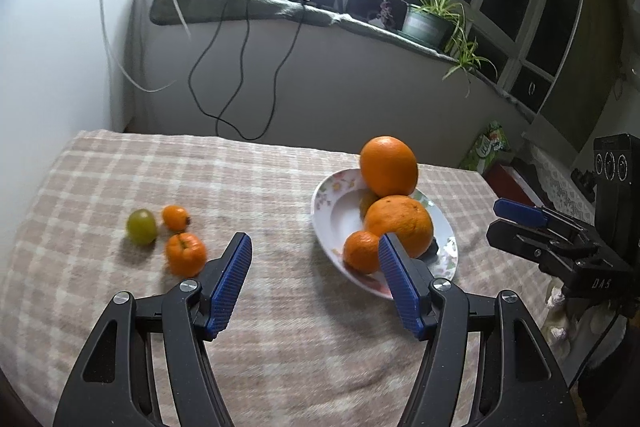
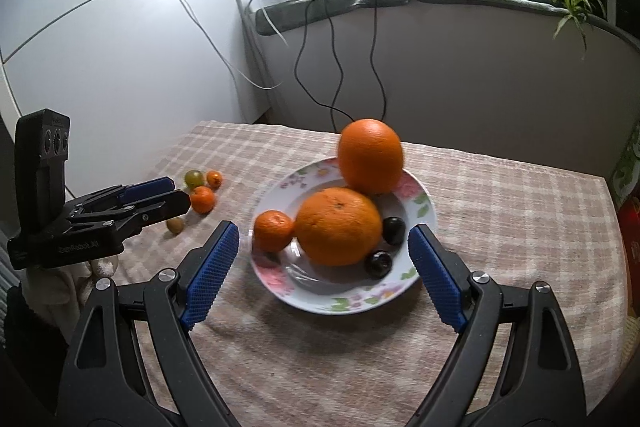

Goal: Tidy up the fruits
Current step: 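Withdraw both open grippers from the plate toward the remaining fruits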

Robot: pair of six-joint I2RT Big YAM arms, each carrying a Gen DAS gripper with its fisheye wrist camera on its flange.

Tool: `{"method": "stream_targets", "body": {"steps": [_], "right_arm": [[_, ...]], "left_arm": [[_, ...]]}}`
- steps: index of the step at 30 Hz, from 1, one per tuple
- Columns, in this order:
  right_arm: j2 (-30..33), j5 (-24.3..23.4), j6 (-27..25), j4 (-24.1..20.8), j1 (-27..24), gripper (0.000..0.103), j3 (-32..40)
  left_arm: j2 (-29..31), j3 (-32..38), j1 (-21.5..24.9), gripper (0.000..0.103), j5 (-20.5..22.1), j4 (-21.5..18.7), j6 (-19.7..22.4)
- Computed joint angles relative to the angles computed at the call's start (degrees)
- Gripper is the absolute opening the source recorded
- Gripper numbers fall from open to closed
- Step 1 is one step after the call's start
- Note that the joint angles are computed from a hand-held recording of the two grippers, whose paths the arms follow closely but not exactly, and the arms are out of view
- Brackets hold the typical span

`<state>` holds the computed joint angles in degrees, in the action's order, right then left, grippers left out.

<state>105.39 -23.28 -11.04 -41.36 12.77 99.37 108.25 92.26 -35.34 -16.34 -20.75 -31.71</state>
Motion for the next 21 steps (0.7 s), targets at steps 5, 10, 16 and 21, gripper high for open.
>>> {"method": "stream_targets", "body": {"steps": [5,10,16,21], "right_arm": [[0.06,-1.49,-0.45,-1.21,1.24,0.089,0.55],[0.57,-2.46,-1.07,-2.36,2.93,0.089,1.39],[1.98,-3.77,-1.91,-4.38,5.37,0.089,3.32],[3.27,-4.60,-2.68,-6.21,7.58,0.089,4.97]], "left_arm": [[-2.64,-4.46,0.53,0.066,-0.88,1.27,-0.81],[-5.44,-10.02,1.08,0.066,-1.80,3.17,-2.18],[-8.08,-15.98,1.28,0.065,-2.87,4.15,-3.41],[-9.20,-18.79,1.63,0.065,-2.99,4.80,-3.91]]}}
